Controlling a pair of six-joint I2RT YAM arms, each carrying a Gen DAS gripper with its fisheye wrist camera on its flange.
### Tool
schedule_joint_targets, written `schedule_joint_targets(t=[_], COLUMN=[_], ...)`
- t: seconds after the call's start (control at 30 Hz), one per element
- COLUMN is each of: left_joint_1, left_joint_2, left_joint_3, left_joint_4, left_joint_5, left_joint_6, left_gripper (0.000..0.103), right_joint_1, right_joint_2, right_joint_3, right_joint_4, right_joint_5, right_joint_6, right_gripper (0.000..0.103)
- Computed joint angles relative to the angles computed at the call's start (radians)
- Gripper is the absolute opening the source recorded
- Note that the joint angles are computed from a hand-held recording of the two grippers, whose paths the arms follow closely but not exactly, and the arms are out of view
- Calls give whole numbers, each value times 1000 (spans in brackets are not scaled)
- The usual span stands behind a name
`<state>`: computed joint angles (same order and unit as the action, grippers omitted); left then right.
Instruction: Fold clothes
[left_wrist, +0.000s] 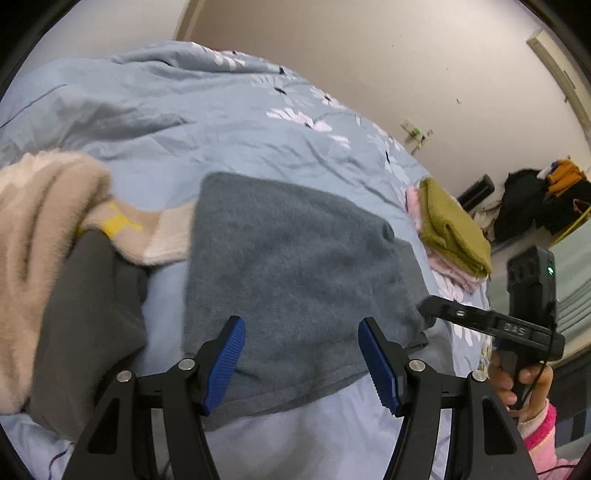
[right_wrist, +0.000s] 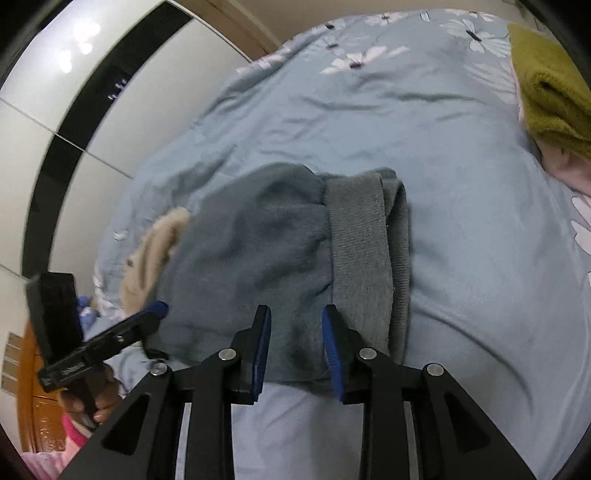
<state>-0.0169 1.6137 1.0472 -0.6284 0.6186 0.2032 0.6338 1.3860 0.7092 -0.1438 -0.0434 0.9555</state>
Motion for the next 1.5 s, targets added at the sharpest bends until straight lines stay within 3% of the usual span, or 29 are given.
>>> schedule_joint_targets(t=[0.07, 0.1, 0.13, 0.5, 0.8, 0.97, 1.13, 1.33, 1.43, 1.5], left_joint_1=[34, 45, 55, 50, 21, 16, 24, 59, 67, 73], left_joint_2=[21, 36, 57, 245, 339, 333, 400, 488, 473, 462], left_joint_3=[12, 22, 32, 185, 229, 241, 312, 410, 399, 391], left_joint_4=[-4, -10, -14, -51, -45, -63, -121, -198, -192, -188], left_joint_5=[5, 8, 17, 25, 65, 75, 102, 215, 253, 279], left_joint_6=[-12, -18, -27, -64, -97, -95, -91, -116, -119, -123], left_gripper=[68, 68, 68, 78, 76, 60, 60, 59, 48, 25], right_joint_1=[1, 2, -5, -198, -258, -263, -258, -243, -244, -241], right_joint_2=[-56, -85, -105, 18, 205, 207, 191, 187, 183, 182], right_joint_3=[-15, -22, -33, -115, 61, 59, 41, 41, 36, 38], right_joint_4=[-33, -50, -58, 102, -6, -6, 12, 24, 29, 27], right_joint_5=[30, 45, 48, -179, -275, -284, -272, -254, -254, -249], right_joint_6=[-5, -8, -9, 25, -115, -134, -130, -116, -111, -107], right_gripper=[37, 50, 53, 53, 53, 53, 53, 53, 53, 53])
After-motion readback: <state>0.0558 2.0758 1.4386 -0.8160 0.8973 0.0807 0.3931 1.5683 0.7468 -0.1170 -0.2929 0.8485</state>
